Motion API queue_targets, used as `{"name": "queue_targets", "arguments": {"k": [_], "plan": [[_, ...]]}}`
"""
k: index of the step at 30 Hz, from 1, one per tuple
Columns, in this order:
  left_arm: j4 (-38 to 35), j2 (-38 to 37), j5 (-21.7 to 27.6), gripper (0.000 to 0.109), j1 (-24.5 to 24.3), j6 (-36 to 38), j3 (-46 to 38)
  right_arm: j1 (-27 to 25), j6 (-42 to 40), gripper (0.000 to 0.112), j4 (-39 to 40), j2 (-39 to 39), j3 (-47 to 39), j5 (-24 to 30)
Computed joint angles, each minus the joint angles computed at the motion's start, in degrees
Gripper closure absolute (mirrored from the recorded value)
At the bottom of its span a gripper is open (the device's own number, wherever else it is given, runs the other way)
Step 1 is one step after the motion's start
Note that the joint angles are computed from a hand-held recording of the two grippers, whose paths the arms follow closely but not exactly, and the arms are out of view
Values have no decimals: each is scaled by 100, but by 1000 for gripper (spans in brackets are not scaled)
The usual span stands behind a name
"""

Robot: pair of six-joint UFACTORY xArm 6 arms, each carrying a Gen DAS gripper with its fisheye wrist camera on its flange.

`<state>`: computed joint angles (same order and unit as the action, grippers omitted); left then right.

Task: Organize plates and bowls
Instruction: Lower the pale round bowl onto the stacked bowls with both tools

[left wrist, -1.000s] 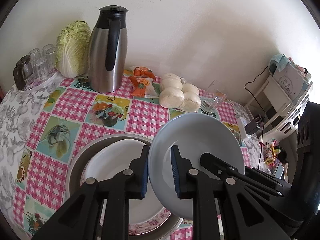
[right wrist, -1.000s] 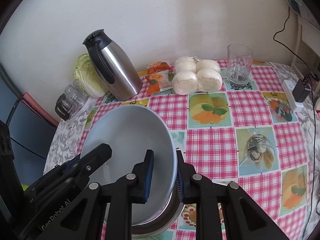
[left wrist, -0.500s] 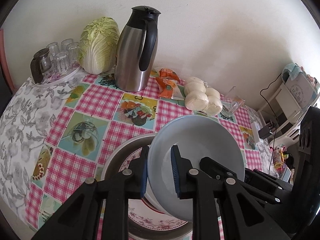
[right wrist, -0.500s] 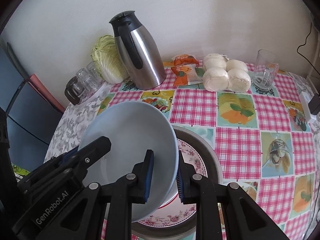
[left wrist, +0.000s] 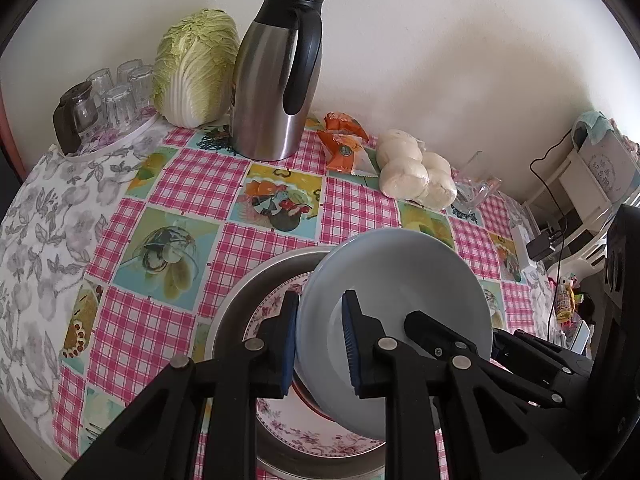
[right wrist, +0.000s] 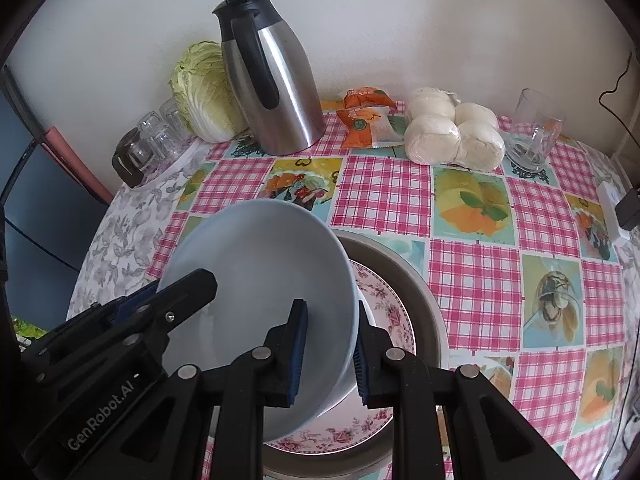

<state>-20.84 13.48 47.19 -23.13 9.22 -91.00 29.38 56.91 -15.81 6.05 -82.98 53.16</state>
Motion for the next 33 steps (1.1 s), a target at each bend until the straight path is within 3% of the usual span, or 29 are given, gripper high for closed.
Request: {"name": "queue_targets", "arguments": {"k": [14, 18, 33], "plan": [[494, 43, -215, 88, -66, -317, 48, -27, -217, 87, 252, 10, 14, 4], [680, 49, -279, 94, -75, -421, 68, -26, -219, 87, 271, -4, 19, 3], [745, 80, -336, 95, -113, -396, 83, -120, -203, 86, 464, -217, 294, -315]]}}
